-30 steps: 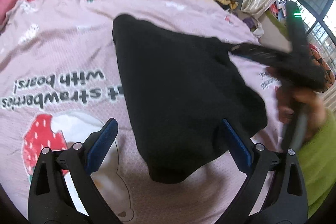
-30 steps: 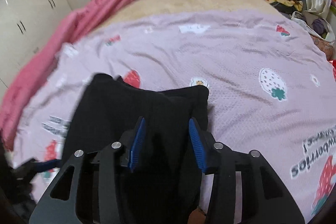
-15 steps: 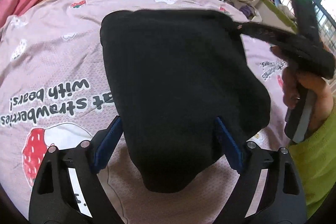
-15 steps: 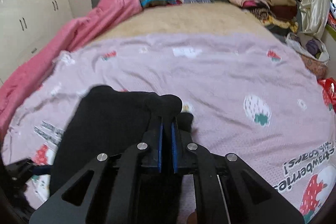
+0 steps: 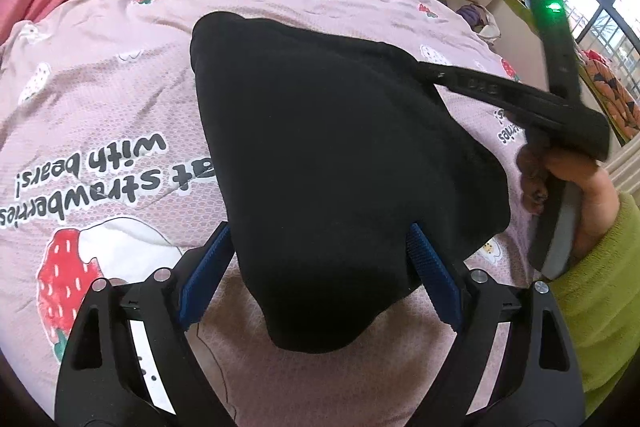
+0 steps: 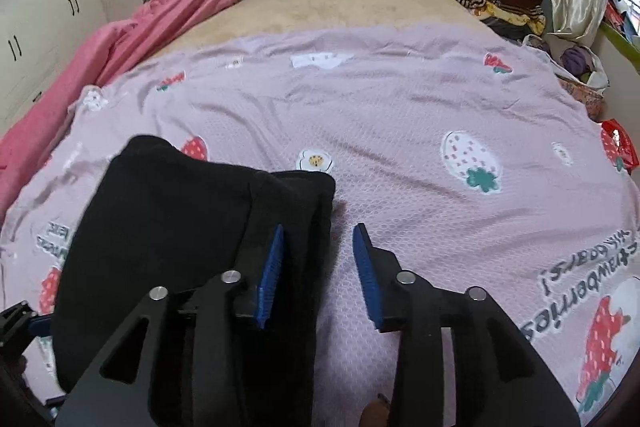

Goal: Fold small clothes

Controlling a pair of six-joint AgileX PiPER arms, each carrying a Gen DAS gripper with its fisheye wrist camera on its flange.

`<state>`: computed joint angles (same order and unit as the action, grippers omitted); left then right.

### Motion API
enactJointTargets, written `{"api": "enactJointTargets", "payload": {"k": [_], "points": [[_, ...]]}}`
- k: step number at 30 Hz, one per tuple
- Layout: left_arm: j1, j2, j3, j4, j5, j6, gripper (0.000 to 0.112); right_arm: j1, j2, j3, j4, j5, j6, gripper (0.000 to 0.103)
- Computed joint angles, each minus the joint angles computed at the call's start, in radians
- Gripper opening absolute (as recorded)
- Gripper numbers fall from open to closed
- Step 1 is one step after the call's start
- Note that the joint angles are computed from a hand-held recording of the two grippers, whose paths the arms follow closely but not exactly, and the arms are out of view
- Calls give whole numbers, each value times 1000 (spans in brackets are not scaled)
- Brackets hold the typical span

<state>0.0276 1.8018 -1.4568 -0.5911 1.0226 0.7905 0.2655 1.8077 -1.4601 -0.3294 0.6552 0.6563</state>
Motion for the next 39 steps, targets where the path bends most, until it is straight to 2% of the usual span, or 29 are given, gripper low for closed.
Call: {"api": "enactJointTargets", "payload": {"k": [5, 11, 17, 20, 22, 24, 32, 39], "points": [[23, -35, 19, -26, 12, 18, 80, 34, -119, 81, -61, -10, 58, 60], [54, -88, 33, -64, 34, 47, 80, 86, -246, 165, -151, -7, 173, 64], [92, -126, 36, -90, 63, 71, 84, 155, -354, 219, -239, 24, 272, 76], [109, -147, 48, -99, 70, 80, 85, 208, -390, 228, -314, 73, 344, 82], [126, -162, 60, -111, 73, 92, 90, 235, -412, 238, -340, 90, 371, 83], [143, -176, 70, -125, 80, 104, 92, 269, -433, 246, -367, 113, 400, 89], [206, -230, 110, -146, 88, 148, 93, 428, -488, 280, -491, 217, 548, 96], [280, -296, 207, -183, 65, 231, 93, 620, -496, 351, -618, 345, 753, 98]]}}
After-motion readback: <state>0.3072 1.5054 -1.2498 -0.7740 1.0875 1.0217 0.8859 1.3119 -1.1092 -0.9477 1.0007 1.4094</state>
